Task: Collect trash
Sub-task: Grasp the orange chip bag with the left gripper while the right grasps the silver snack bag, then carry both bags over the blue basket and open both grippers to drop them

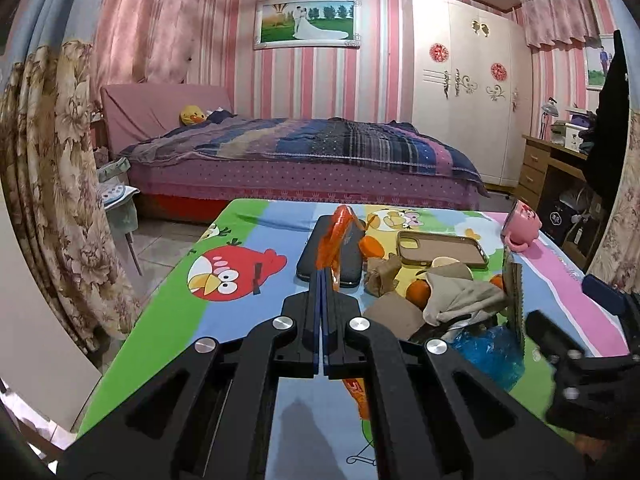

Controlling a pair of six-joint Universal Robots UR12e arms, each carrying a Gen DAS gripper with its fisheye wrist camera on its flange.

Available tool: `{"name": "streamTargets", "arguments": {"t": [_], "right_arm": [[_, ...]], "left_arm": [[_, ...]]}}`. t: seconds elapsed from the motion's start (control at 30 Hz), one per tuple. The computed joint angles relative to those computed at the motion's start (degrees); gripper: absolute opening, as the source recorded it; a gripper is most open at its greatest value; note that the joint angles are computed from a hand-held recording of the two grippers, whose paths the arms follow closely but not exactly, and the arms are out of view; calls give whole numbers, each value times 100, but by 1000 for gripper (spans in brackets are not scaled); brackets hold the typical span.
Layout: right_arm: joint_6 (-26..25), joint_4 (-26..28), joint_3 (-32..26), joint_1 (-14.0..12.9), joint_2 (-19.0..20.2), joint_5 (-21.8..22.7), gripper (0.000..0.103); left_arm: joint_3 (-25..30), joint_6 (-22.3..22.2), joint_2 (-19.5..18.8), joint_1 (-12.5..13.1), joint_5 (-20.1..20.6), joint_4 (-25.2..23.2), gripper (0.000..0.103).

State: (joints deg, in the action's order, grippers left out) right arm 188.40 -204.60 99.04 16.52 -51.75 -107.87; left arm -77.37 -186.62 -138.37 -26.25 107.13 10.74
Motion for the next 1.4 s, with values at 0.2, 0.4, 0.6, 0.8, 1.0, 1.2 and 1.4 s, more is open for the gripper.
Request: {"name": "streamTargets", "arguments": {"t": [0.2, 0.4, 0.6, 0.8, 1.0, 1.2, 1.4], "right_arm": [[253, 690, -153, -53, 29, 86, 31], [418, 168, 212, -146, -134, -81, 6], [576, -827, 765, -229, -402, -749, 4], [957, -1504, 1392, -453, -868, -1445, 4], [1487, -1130, 2280, -754, -1565, -2260, 4], [1961, -453, 2929, -1117, -1898, -2689, 4], [2421, -337, 3239, -1421, -2028, -2663, 7]], "left_arm": [[-12, 138, -31, -29, -181, 180, 0], [-61, 284, -30, -47, -352, 420, 0], [-164, 248, 78, -102, -797, 683, 0], [-151, 49, 180, -353, -1562, 812, 0], [377, -73, -70, -751, -2437, 676, 0], [1149, -198, -447, -1065, -3125, 338, 0], [1838, -57, -750, -1273, -3503, -305, 0]]}}
